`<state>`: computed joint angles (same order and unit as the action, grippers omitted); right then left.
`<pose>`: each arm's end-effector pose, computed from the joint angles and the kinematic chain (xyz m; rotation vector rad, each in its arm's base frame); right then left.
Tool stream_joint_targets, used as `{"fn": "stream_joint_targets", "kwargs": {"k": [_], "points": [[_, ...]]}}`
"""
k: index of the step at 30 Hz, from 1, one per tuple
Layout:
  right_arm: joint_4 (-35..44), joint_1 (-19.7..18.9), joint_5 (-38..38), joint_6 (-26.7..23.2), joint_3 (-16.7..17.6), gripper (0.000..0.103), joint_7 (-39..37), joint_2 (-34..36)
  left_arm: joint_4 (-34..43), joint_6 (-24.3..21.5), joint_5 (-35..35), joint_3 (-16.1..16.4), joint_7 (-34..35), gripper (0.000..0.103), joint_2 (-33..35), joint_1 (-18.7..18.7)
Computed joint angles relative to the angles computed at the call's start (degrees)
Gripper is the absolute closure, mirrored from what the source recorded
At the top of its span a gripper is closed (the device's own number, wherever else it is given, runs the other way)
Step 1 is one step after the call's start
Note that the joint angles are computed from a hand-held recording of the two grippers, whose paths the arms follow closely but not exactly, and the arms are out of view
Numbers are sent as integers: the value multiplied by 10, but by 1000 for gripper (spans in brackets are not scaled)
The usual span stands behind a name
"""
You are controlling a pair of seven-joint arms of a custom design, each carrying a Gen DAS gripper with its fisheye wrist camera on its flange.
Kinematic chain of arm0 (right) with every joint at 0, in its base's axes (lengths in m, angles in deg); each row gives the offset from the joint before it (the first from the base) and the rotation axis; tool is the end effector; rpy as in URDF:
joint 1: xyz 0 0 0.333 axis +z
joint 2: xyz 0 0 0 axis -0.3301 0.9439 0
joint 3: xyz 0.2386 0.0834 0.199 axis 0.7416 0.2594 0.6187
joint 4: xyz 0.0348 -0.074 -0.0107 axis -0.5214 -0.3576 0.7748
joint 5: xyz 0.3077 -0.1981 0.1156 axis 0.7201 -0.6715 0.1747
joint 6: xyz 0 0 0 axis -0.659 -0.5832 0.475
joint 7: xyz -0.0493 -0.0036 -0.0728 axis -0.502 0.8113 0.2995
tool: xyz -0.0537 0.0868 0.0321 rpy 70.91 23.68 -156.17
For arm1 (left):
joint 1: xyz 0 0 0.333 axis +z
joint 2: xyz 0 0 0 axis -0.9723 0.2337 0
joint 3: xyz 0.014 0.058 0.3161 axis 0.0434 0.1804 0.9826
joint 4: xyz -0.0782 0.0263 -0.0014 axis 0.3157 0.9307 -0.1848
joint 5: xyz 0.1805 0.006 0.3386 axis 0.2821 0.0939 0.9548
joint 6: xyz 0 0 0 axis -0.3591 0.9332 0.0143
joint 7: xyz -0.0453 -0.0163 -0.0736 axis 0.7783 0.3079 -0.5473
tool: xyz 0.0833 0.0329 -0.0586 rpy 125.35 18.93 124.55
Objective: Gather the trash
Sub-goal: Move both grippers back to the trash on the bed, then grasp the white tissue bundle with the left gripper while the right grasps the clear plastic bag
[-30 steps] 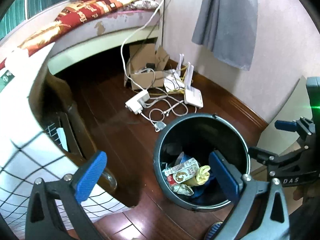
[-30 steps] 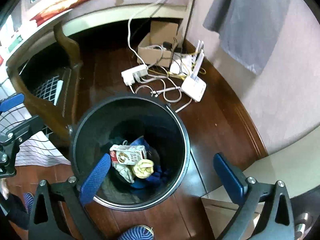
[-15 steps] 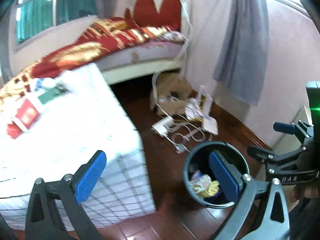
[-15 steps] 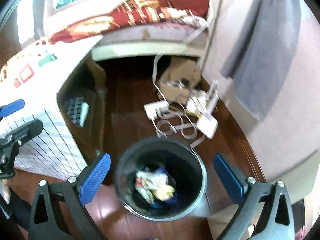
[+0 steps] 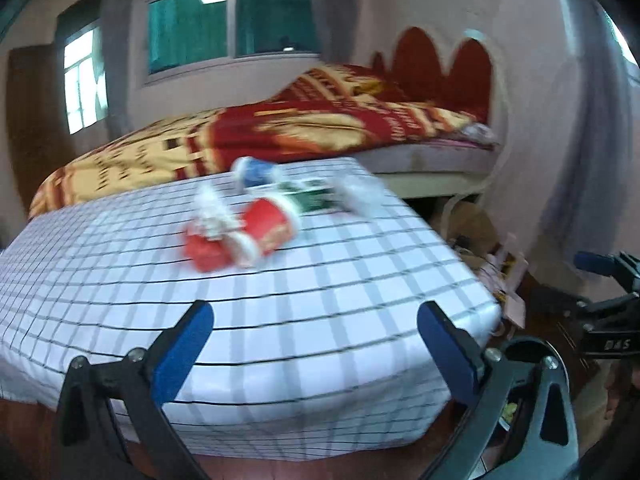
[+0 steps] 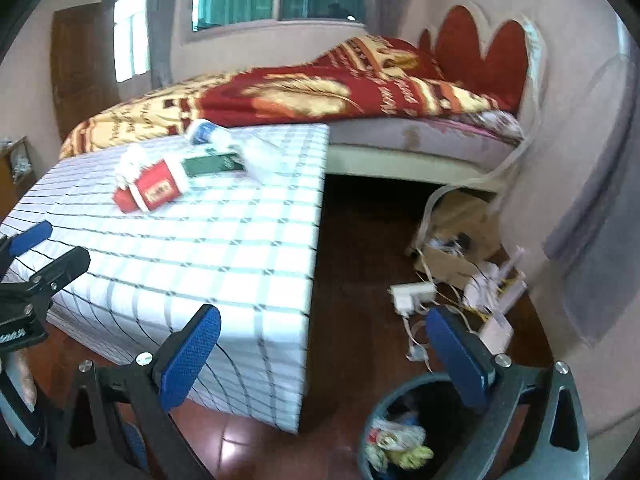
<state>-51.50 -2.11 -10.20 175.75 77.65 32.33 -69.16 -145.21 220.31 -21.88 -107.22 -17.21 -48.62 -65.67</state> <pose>0.4886 0.1183 0.6998 -2.0376 1.1910 -0.6176 0.3835 -0.1378 0.6837 -1.7866 1.3436 -0.7637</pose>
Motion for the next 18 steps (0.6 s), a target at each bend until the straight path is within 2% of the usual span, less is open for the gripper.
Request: {"fn": "stream_joint_targets", "kwargs": {"k": [5,8,10,13,18], "points": [[62,18,16,1,17,0,-10,54,6,-3,4,29,-13,8,11,37],[128,19,12,-8,34,0,-10,112,17,2,10,39,-13,9,30,53],[178,15,2,-16,48,0,-2,156,38,6,8,54,3,9,63,53],[257,7,-7,-42,65,4,2,219,62,16,24,57,-1,11,96,64],[379,1,-40,-78,87,6,17,317,87,27,27,76,3,16,140,53]]}}
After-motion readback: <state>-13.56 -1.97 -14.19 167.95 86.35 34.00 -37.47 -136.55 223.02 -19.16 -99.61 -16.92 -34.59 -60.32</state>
